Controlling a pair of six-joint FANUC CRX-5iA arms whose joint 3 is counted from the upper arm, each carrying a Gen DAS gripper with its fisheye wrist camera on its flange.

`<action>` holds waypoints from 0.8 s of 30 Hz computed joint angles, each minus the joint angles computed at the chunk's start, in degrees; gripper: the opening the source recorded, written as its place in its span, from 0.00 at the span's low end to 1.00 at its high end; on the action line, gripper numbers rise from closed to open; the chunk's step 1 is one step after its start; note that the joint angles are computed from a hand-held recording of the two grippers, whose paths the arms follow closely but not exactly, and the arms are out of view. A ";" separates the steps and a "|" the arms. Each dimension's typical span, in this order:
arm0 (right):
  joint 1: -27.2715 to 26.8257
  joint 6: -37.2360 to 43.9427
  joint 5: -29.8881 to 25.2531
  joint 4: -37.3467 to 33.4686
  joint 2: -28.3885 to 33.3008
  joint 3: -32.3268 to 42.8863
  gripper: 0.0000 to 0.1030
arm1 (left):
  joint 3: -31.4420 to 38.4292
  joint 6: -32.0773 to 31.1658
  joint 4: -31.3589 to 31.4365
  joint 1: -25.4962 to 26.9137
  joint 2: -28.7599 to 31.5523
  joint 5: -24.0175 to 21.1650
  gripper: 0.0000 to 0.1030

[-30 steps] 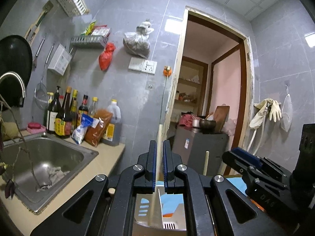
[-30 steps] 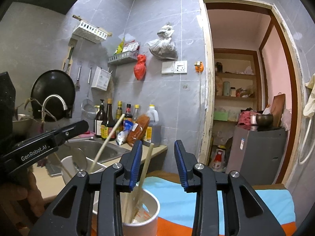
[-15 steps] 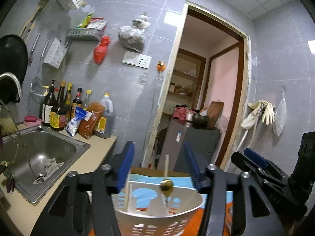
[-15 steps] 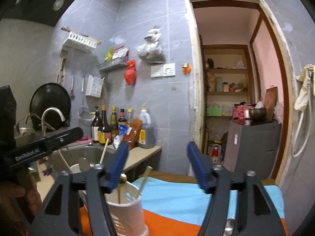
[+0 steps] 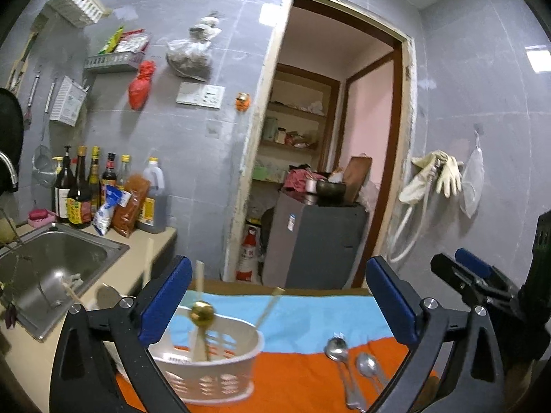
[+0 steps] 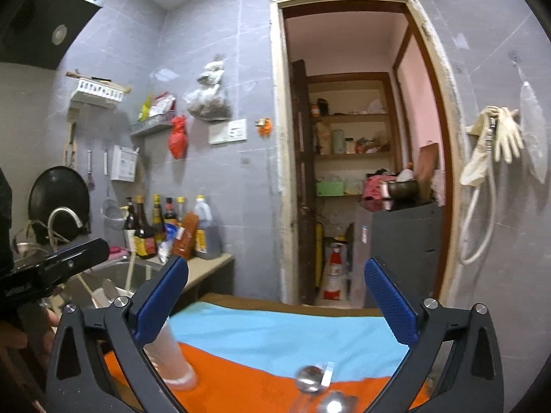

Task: Organize utensils
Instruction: 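Move both tools back down over the remaining spoons, fork and knife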

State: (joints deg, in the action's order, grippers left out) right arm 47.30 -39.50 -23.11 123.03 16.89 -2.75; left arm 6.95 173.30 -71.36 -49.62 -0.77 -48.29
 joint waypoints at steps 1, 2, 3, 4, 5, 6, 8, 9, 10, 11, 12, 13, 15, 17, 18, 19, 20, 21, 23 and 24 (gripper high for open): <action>-0.05 1.32 -0.36 -1.33 -0.56 -0.81 1.00 | 0.48 -0.30 0.57 -0.18 0.65 0.27 0.96; -0.15 2.53 -0.91 -2.68 -1.44 -2.11 1.00 | 0.91 -0.44 0.97 -0.46 1.29 0.44 0.96; -0.21 3.22 -1.22 -3.53 -1.91 -2.86 1.00 | 1.35 -0.67 1.47 -0.60 1.90 0.68 0.96; -0.25 4.40 -1.62 -4.91 -2.55 -3.91 1.00 | 1.79 -1.11 2.19 -0.57 2.53 1.17 0.96; -0.21 5.65 -2.10 -6.41 -3.01 -4.78 1.00 | 2.24 -1.91 3.22 -0.43 3.19 1.81 0.96; -0.17 6.60 -2.50 -7.61 -3.48 -5.63 1.00 | 2.62 -2.40 3.86 -0.59 3.74 1.99 0.96; -0.03 9.10 -3.41 -10.92 -4.46 -7.53 1.00 | 3.54 -4.32 6.16 -0.21 5.04 3.25 0.96; 0.10 10.27 -3.85 -12.47 -4.90 -8.34 1.00 | 3.86 -4.93 6.96 -0.16 5.56 3.66 0.96; 0.32 11.89 -4.43 -14.60 -5.31 -9.23 1.00 | 4.24 -5.93 8.32 0.15 6.21 4.34 0.96; 0.56 13.47 -4.96 -16.76 -5.66 -10.01 1.00 | 4.58 -7.07 9.76 0.57 6.80 5.02 0.96; 0.66 14.37 -5.22 -18.20 -6.09 -10.84 1.00 | 4.97 -7.99 10.85 0.80 7.41 5.39 0.96; 0.81 15.45 -5.53 -19.87 -6.45 -11.55 1.00 | 5.63 -9.30 12.19 1.03 8.26 5.40 0.96; 1.29 18.17 -6.31 -23.84 -6.86 -12.68 1.00 | 6.81 -11.58 14.30 1.31 9.88 5.33 0.96; 1.86 21.16 -7.24 -27.89 -6.85 -13.22 1.00 | 7.78 -13.99 16.86 2.02 11.48 5.93 0.96; 2.13 22.46 -7.52 -29.82 -6.85 -13.49 1.00 | 8.24 -14.82 17.77 2.23 12.26 5.91 0.96; 2.34 23.75 -7.73 -31.75 -6.76 -13.64 1.00 | 8.77 -15.82 18.91 2.58 13.11 5.97 0.96; 2.50 24.80 -7.85 -33.28 -6.70 -13.74 1.00 | 9.38 -17.14 20.44 3.10 14.07 6.04 0.96; 2.63 26.03 -7.75 -35.06 -6.57 -13.76 1.00 | 9.77 -17.70 21.18 3.28 14.77 5.85 0.96; 2.88 27.81 -7.60 -37.94 -6.25 -13.66 1.00 | 10.48 -19.17 23.37 4.19 16.12 6.06 0.96; 3.22 29.50 -7.81 -40.30 -5.86 -13.25 1.00 | 10.92 -19.81 24.32 4.64 16.79 5.92 0.96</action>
State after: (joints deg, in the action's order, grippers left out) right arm 50.52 -10.00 -30.91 82.72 11.04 -16.00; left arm 17.87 153.49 -47.04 -44.97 16.01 -42.37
